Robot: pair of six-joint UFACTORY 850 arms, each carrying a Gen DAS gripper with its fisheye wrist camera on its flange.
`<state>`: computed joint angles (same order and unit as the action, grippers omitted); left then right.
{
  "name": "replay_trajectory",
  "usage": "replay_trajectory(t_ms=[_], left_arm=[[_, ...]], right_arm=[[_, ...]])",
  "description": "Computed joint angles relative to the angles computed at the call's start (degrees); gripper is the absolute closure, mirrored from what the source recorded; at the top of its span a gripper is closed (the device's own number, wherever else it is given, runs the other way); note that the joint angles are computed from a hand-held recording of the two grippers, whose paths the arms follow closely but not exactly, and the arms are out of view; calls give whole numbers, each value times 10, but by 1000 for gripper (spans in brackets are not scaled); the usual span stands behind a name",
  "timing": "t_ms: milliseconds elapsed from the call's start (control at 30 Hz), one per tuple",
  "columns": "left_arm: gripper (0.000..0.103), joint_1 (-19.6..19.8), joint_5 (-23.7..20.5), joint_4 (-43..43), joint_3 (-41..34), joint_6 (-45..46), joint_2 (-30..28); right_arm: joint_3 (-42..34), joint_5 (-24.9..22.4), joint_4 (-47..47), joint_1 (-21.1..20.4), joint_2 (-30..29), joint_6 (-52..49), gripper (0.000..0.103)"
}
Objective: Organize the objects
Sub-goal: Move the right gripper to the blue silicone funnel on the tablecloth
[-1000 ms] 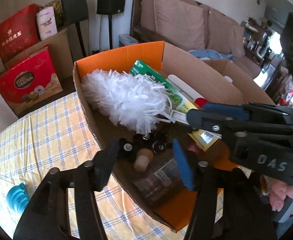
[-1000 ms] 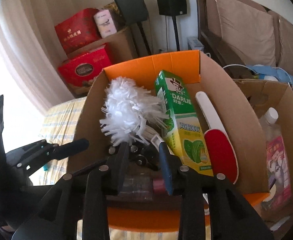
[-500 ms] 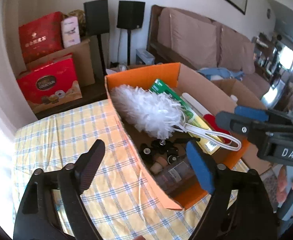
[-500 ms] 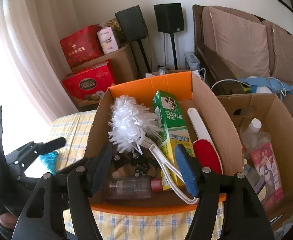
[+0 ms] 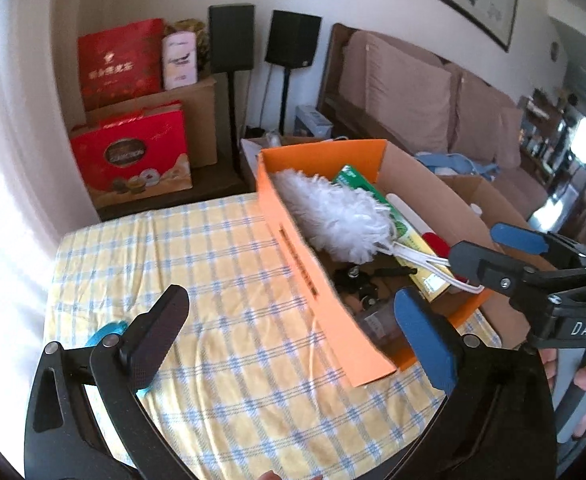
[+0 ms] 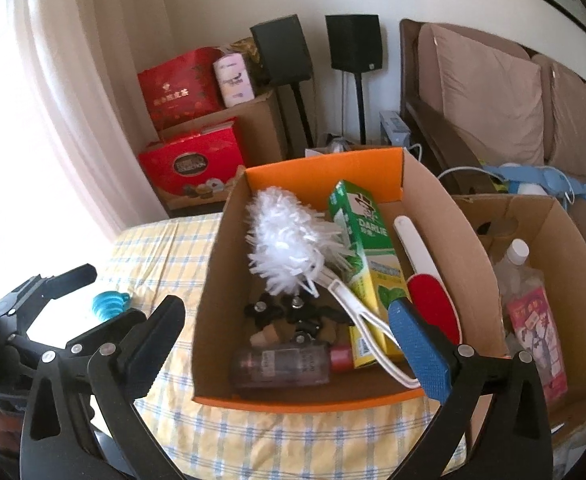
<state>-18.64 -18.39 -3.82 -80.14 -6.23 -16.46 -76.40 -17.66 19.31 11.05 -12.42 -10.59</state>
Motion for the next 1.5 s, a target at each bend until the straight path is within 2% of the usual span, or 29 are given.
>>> replay_trajectory(t_ms=[167, 467, 900, 1033, 1133, 1233, 1333, 1433, 1500], left_arm=[[0, 21, 10, -17, 30, 1, 30], [0, 49, 20, 15, 78, -36, 80], [0, 96, 31, -15, 135, -23, 127], [0, 108, 34, -10, 148, -36, 136], [0, 120, 42, -44, 161, -11, 143], [0, 131, 44, -27, 169, -31, 143], [0, 149, 43, -85, 176, 12, 138], [0, 157, 46, -95, 182, 11, 131], [0, 165, 47, -153, 187, 57, 123]], right_arm=[[3, 7, -21, 13, 6, 17, 0], [3, 17, -65, 46, 10, 46, 0], [-6, 29, -125, 96, -1, 102, 0], [-9, 30, -105, 104, -8, 84, 0], [-12, 33, -89, 110, -15, 65, 0], [-15, 32, -54, 112, -23, 32, 0], [-21, 26, -17, 114, -37, -2, 0], [-24, 22, 32, 119, -49, -57, 0], [-28, 19, 64, 125, -61, -102, 0]])
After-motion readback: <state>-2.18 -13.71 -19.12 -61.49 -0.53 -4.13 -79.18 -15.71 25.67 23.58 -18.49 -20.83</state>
